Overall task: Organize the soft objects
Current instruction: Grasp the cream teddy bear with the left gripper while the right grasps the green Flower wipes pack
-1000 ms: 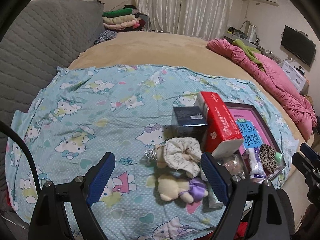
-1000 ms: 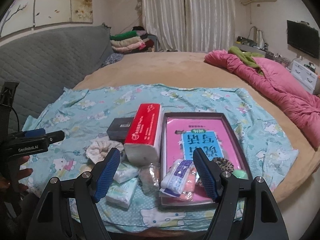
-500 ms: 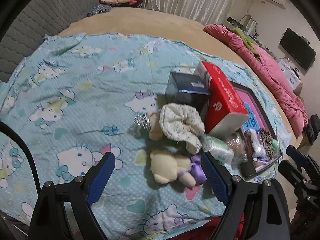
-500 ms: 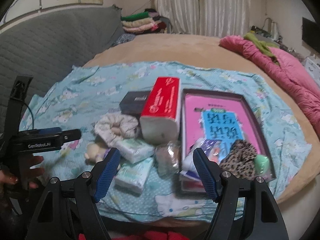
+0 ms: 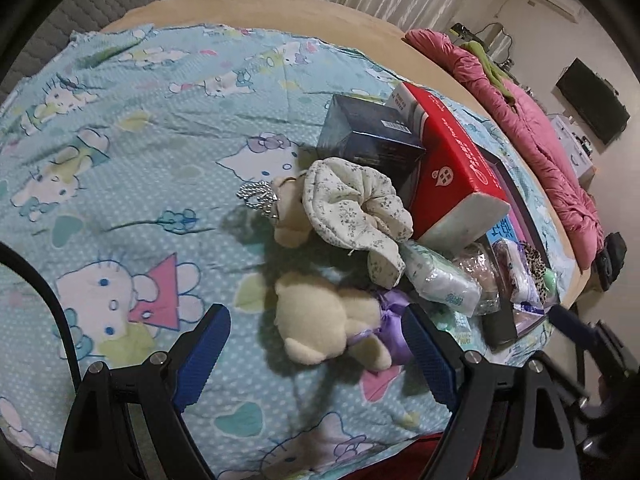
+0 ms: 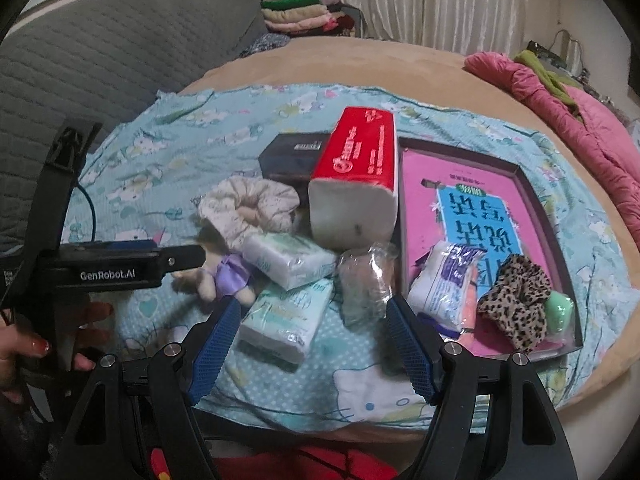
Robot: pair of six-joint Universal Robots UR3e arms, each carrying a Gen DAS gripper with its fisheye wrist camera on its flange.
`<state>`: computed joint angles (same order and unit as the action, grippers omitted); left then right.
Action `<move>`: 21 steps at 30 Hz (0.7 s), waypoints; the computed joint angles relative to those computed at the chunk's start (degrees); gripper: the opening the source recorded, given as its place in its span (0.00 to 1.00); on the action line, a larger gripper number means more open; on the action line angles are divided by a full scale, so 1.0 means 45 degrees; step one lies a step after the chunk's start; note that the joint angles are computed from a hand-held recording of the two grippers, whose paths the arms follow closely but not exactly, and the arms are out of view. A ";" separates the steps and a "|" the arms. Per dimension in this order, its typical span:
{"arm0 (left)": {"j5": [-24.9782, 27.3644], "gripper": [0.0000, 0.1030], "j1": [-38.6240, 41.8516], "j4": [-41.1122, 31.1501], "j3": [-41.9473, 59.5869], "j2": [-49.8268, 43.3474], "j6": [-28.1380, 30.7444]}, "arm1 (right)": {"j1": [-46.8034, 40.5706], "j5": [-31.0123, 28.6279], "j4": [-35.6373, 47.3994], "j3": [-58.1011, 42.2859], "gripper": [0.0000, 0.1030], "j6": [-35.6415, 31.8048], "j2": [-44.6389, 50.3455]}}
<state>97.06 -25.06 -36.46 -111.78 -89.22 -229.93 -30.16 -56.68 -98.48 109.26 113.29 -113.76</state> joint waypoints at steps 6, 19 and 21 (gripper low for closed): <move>-0.0187 0.81 0.0046 0.0592 0.0152 -0.0703 0.0331 | 0.0666 -0.0447 -0.0879 0.0479 0.74 0.0563 0.0335; -0.0925 0.68 0.0279 0.1905 -0.0216 -0.1313 0.0925 | 0.2443 -0.1800 -0.3798 0.1642 0.74 0.2177 0.1716; -0.1061 0.67 0.0404 0.2210 -0.0497 -0.1170 0.0987 | 0.2575 -0.1873 -0.4029 0.1630 0.74 0.2354 0.1970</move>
